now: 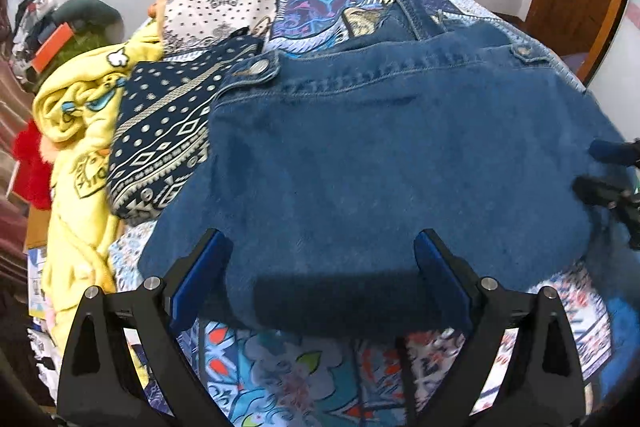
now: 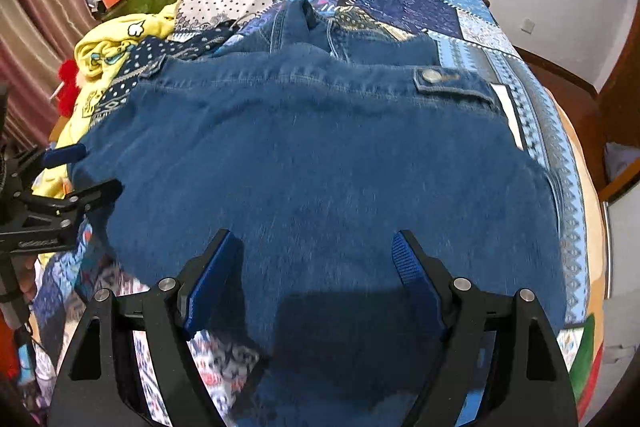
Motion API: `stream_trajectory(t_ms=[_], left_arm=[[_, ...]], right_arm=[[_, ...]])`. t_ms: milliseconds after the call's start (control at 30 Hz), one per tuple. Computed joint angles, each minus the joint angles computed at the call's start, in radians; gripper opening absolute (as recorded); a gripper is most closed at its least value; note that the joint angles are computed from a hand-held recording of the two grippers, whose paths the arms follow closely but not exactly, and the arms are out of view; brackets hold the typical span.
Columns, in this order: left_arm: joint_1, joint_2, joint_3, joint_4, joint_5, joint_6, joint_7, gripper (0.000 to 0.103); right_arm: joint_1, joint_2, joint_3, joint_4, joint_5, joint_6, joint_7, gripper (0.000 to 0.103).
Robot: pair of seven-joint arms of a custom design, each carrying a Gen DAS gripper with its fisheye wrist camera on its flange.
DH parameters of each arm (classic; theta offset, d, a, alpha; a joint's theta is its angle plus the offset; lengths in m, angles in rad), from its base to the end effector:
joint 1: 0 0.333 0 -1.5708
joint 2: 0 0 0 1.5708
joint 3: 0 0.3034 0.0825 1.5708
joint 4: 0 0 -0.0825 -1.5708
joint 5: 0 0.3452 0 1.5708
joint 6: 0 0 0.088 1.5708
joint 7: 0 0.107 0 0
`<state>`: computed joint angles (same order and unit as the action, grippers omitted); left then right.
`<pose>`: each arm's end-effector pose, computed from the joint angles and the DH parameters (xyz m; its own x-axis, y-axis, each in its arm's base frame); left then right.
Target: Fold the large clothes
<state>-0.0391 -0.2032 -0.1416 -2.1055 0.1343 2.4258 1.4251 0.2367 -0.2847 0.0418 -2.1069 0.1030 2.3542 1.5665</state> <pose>0.4940 -0.0949 0.5627 -0.0948 -0.9921 -0.0821 -0.8537 0.1234 -0.5060 0.4596 0.1352 0.5937 0.2512 -0.9641 -0.0857 -0.8453 -0.1753 -0.5046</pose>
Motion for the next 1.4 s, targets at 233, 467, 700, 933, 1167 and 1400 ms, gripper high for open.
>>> stream_trajectory(t_ms=[233, 467, 700, 933, 1167, 1400], left_arm=[[0.033, -0.081, 0.033, -0.079, -0.034, -0.009, -0.015, 0.1], [0.097, -0.174, 0.058, -0.175, -0.058, -0.017, -0.104, 0.101], [0.111, -0.247, 0.115, -0.236, -0.191, -0.014, -0.134, 0.101], [0.007, -0.255, 0.192, -0.244, -0.455, 0.019, -0.01, 0.101], [-0.087, -0.177, 0.269, -0.241, -0.913, 0.044, 0.177, 0.101], [-0.064, -0.08, 0.269, -0.221, -1.205, 0.035, 0.29, 0.097]], right_arm=[[-0.038, -0.117, -0.021, -0.102, -0.032, 0.007, 0.029, 0.081], [-0.12, -0.206, -0.019, -0.168, -0.117, -0.02, 0.121, 0.082], [-0.154, -0.234, -0.03, -0.174, -0.123, -0.066, 0.164, 0.082], [-0.114, -0.239, -0.018, -0.153, -0.122, 0.001, 0.148, 0.082], [-0.051, -0.158, -0.009, -0.102, -0.064, 0.068, 0.118, 0.082], [-0.023, -0.081, -0.007, -0.067, -0.026, 0.062, 0.098, 0.082]])
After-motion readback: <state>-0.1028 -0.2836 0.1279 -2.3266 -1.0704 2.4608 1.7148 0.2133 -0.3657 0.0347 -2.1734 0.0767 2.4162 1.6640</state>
